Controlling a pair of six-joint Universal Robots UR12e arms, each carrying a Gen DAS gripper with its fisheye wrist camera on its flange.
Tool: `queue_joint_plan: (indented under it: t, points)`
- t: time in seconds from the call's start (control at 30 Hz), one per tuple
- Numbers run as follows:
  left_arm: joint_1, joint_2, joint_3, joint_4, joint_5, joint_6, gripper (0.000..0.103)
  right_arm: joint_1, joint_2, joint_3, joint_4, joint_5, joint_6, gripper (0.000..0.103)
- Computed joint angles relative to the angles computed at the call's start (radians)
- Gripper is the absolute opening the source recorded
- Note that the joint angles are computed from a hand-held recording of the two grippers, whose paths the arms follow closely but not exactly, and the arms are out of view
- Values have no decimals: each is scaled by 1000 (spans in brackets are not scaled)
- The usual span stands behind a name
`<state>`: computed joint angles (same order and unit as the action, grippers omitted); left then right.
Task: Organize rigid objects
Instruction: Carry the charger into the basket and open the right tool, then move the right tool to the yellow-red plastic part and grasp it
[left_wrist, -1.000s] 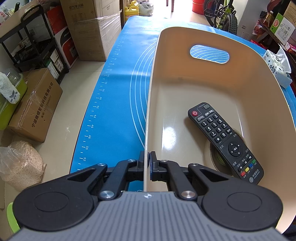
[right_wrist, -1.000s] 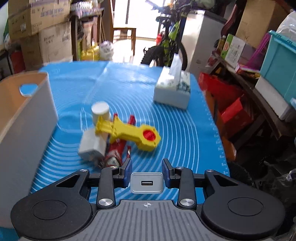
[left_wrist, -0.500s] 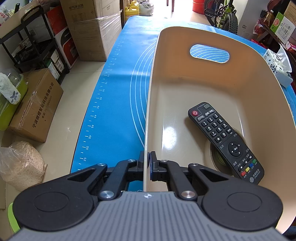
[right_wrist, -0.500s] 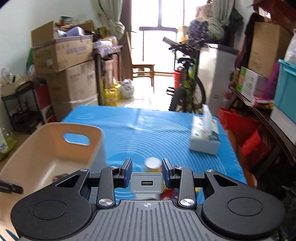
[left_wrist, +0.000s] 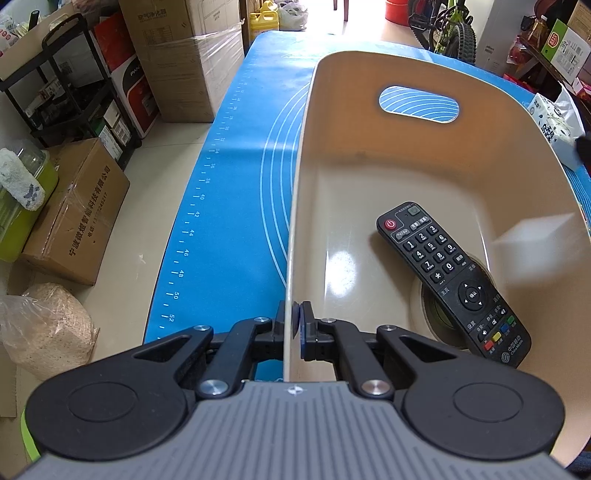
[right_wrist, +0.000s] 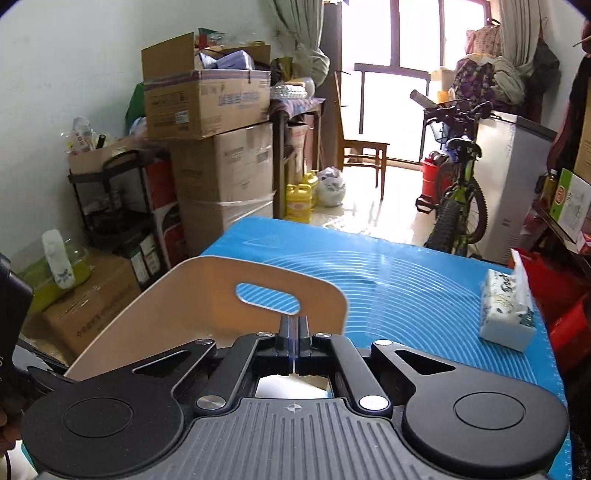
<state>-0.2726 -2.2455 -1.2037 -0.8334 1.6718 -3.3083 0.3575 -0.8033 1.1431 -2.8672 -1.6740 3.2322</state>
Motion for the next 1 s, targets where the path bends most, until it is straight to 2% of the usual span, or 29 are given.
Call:
queue_joint_plan:
  t: [0.1, 0.4, 0.63, 0.77, 1.0]
  points:
    - [0, -1, 1, 0, 4, 0, 7, -8, -1, 2, 49, 50, 38, 12]
    - [2, 0, -2, 5, -2, 3, 7, -13, -16, 27, 49, 28, 52, 13]
    - [3, -1, 0, 4, -6, 0, 6, -39, -39, 69, 15, -29, 136, 16]
    - [1, -3, 4, 1, -5, -3, 6, -56, -51, 96, 6, -108, 167, 17]
    - [-1, -4, 6, -4, 2, -6, 7, -89, -54, 123, 67, -184, 283, 21]
